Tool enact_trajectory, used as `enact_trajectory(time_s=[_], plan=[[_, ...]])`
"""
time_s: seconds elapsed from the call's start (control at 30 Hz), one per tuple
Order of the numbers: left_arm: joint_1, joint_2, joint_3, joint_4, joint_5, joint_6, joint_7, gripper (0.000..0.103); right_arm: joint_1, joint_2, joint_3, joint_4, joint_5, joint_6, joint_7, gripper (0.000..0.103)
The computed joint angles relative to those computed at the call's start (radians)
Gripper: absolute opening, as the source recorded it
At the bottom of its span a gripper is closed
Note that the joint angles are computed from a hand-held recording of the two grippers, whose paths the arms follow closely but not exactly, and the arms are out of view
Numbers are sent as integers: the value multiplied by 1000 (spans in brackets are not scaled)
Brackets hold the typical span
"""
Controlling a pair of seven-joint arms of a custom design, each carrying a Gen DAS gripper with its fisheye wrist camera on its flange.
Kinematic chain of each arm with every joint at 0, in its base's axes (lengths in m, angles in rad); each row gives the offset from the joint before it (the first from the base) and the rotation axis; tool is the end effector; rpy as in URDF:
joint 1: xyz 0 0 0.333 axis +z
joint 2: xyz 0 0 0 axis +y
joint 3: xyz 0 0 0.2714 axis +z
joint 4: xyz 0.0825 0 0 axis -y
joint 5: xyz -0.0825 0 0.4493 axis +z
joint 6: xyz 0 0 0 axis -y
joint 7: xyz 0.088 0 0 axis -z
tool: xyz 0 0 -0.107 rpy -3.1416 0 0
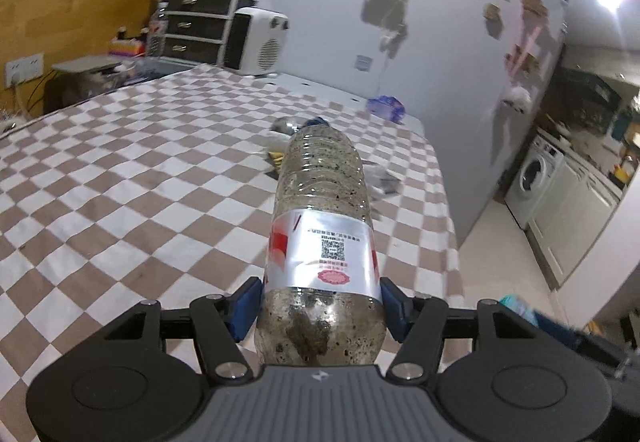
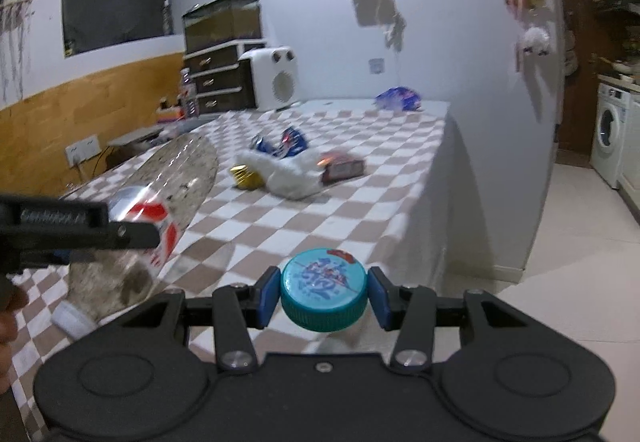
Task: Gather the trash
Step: 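Carry the bottle and teal lid over the yellow wastebasket with both tools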
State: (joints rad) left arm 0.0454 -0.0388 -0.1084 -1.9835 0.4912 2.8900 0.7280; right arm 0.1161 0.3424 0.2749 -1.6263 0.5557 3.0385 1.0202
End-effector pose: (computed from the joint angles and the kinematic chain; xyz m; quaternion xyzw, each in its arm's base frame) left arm 0.6530 -0.0696 0.5221 -0.7262 0.5015 -0.3638 0.2980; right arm 0.7128 0.2229 0.4827 -0.6975 0.4877 -0.2414 0.4663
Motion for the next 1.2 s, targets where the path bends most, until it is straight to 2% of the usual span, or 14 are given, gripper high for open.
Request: enact_trajectory(time_s=[0.33, 0.53, 0.8, 1.0, 1.2], plan=[[-51, 45, -26, 68, 67, -4, 48, 63, -68, -97, 6, -98, 81, 66, -47, 48], [-109, 119, -34, 148, -42, -3, 201, 63, -62, -154, -52, -159, 82, 94, -29, 48], [-169, 246, -51, 288, -211, -49, 406, 63, -46, -200, -143, -233, 1, 118, 85, 48], [-200, 370, -73, 435, -333, -128, 540, 63, -11, -205, -245, -268, -182, 109, 292, 48], [-235, 563, -84, 691, -411, -311, 639, 63, -12, -168, -298, -252, -336, 74, 460, 48]])
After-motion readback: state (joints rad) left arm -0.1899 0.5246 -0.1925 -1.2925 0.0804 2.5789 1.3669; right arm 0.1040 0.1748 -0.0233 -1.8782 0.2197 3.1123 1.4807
